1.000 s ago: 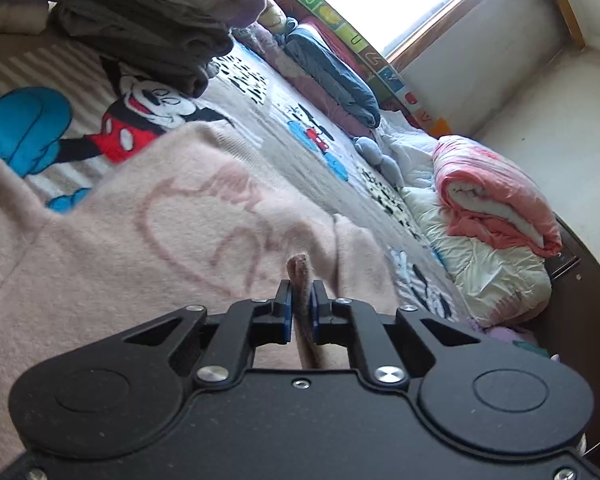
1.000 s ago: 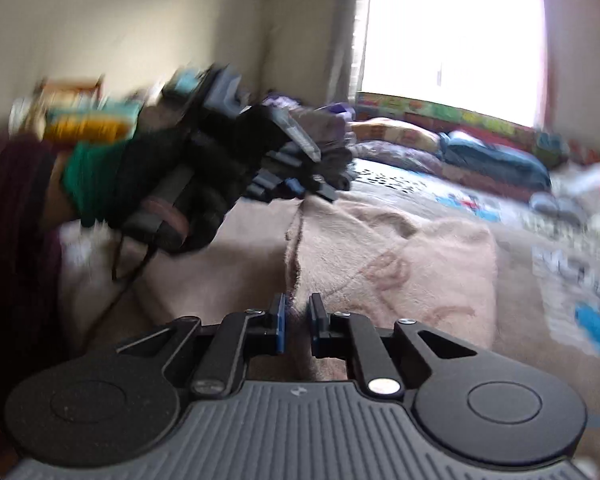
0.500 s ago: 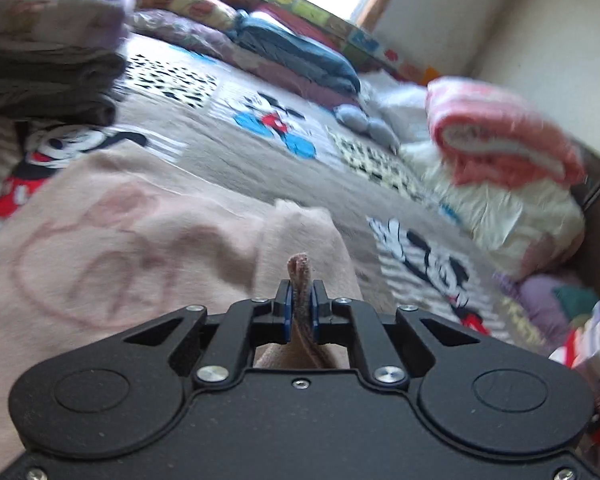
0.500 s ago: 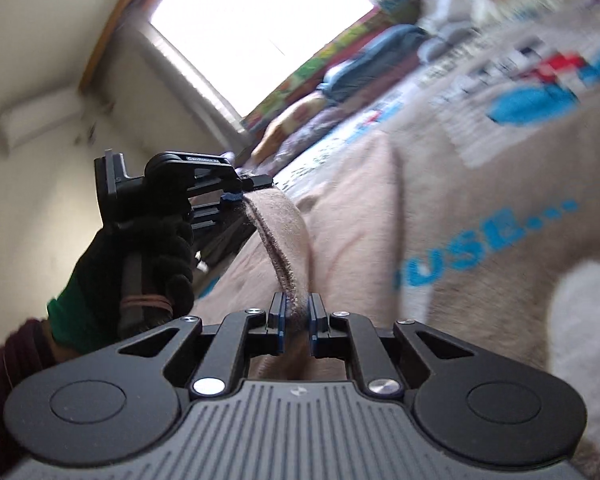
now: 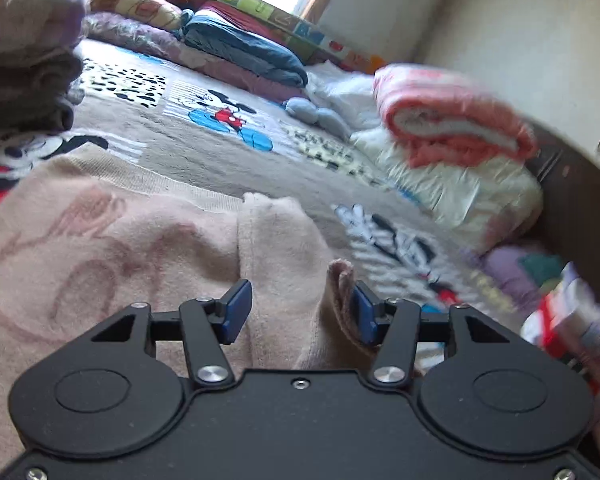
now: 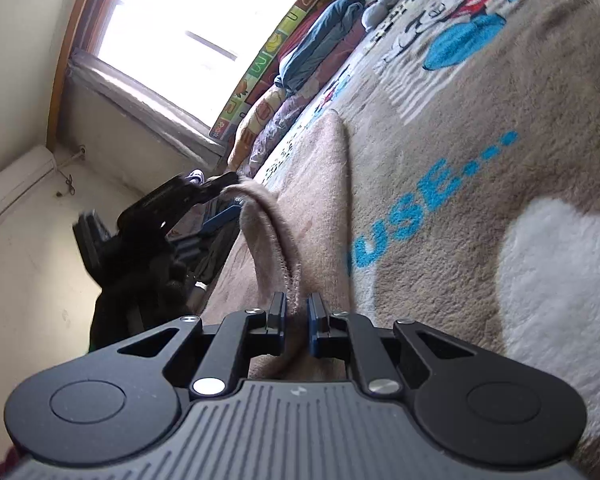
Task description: Fold clothes
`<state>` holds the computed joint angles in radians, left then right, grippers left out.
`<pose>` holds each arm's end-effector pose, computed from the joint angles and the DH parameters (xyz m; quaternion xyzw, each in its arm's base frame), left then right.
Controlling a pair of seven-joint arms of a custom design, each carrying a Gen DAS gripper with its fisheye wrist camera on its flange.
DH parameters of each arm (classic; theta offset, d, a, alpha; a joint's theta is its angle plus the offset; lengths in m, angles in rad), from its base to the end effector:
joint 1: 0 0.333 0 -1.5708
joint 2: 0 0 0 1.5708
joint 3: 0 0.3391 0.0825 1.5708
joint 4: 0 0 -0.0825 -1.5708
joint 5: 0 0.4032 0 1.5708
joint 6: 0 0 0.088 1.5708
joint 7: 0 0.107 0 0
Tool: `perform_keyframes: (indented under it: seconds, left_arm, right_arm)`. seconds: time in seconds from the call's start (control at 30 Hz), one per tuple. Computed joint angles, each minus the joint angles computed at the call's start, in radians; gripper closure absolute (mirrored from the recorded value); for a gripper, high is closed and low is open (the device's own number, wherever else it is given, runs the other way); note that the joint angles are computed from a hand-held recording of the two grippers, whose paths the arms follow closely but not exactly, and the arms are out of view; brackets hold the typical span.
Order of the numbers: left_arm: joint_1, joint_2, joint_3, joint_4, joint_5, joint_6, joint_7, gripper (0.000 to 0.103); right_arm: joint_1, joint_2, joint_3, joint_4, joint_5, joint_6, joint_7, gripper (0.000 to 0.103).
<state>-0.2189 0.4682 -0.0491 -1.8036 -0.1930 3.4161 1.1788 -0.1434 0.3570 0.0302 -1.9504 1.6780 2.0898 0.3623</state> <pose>0.7019 -0.1638 0.4354 -0.6931 0.4783 -0.4992 0.2043 0.6507 -0.0259 0.3297 -0.5391 0.5805 0.1489 0.5918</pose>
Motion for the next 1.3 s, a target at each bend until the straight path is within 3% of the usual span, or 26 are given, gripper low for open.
perform_keyframes:
  seconds: [0.13,0.2,0.3,0.4,0.5,0.53,0.57,0.6,0.63,0.67,0.8,0.9,0.97,1.0,1.03,1.13,1.2,1.27,1.3]
  left_arm:
    - [0.324,0.05,-0.324,-0.065,0.217,0.235,-0.25,0.039]
    - [0.391,0.088,-0.381,-0.069,0.299,0.322,-0.379,0.036]
    - [0.38,0.095,-0.359,-0.064,0.33,0.331,-0.424,0.036]
    - [0.26,0.054,-0.234,-0.028,0.315,0.152,-0.33,0.037]
    - [0.2,0.068,-0.186,0.043,0.349,0.04,-0.247,0.039]
    - [0.171,0.075,-0.163,0.072,0.345,-0.009,-0.21,0.045]
    - [0.144,0.084,-0.141,0.102,0.341,-0.059,-0.176,0.059]
    - [0.146,0.1,-0.151,0.134,0.339,-0.115,-0.154,0.069]
    - [0.147,0.116,-0.16,0.165,0.335,-0.17,-0.134,0.088]
    - [0.162,0.128,-0.183,0.179,0.315,-0.189,-0.127,0.097]
    - [0.213,0.127,-0.25,0.162,0.192,-0.185,-0.154,0.098]
    - [0.17,0.124,-0.189,0.163,0.179,-0.206,-0.203,0.098]
    - [0.199,0.132,-0.229,0.155,0.129,-0.181,-0.157,0.098]
    - [0.185,0.128,-0.212,0.158,0.134,-0.191,-0.153,0.098]
    - [0.163,0.124,-0.185,0.162,0.136,-0.203,-0.148,0.098]
    - [0.029,0.127,-0.018,0.203,0.176,-0.284,-0.154,0.092]
    - [-0.008,0.12,0.029,0.201,0.199,-0.273,-0.164,0.09]
    - [-0.068,0.105,0.104,0.184,0.229,-0.245,-0.181,0.074]
    - [-0.108,0.098,0.152,0.175,0.241,-0.228,-0.191,0.072]
  right_arm:
    - [-0.002,0.019,0.004,0.016,-0.003,-0.007,0.011,0.09]
    - [-0.005,0.025,0.006,0.021,-0.002,-0.009,0.024,0.09]
    - [-0.009,0.033,0.01,0.028,-0.003,-0.013,0.04,0.09]
    - [-0.011,0.027,0.01,0.02,-0.004,-0.012,0.018,0.09]
    - [-0.004,0.011,0.011,0.011,0.004,0.005,-0.027,0.089]
    - [-0.001,0.005,0.011,0.007,0.007,0.011,-0.039,0.087]
    - [0.002,-0.001,0.01,0.003,0.01,0.016,-0.05,0.086]
    - [0.006,-0.008,0.009,-0.003,0.012,0.021,-0.065,0.086]
    - [0.01,-0.017,0.008,-0.011,0.013,0.027,-0.087,0.085]
    - [0.016,-0.021,0.006,-0.011,0.011,0.034,-0.103,0.085]
    - [0.011,-0.021,-0.001,-0.005,-0.007,-0.001,-0.117,0.089]
    - [0.01,-0.006,-0.005,0.012,-0.031,-0.001,-0.051,0.09]
    - [0.011,0.0,-0.003,0.019,-0.044,0.008,-0.029,0.091]
    - [0.01,0.001,-0.002,0.021,-0.051,0.012,-0.021,0.091]
    - [0.01,-0.001,-0.001,0.018,-0.056,0.013,-0.019,0.091]
    - [0.011,-0.016,0.002,-0.001,-0.065,0.022,-0.028,0.09]
    - [0.029,-0.05,0.001,-0.027,-0.071,0.069,-0.1,0.09]
    - [0.045,-0.099,-0.003,-0.071,-0.053,0.118,-0.194,0.086]
    - [0.054,-0.124,-0.007,-0.092,-0.039,0.144,-0.244,0.085]
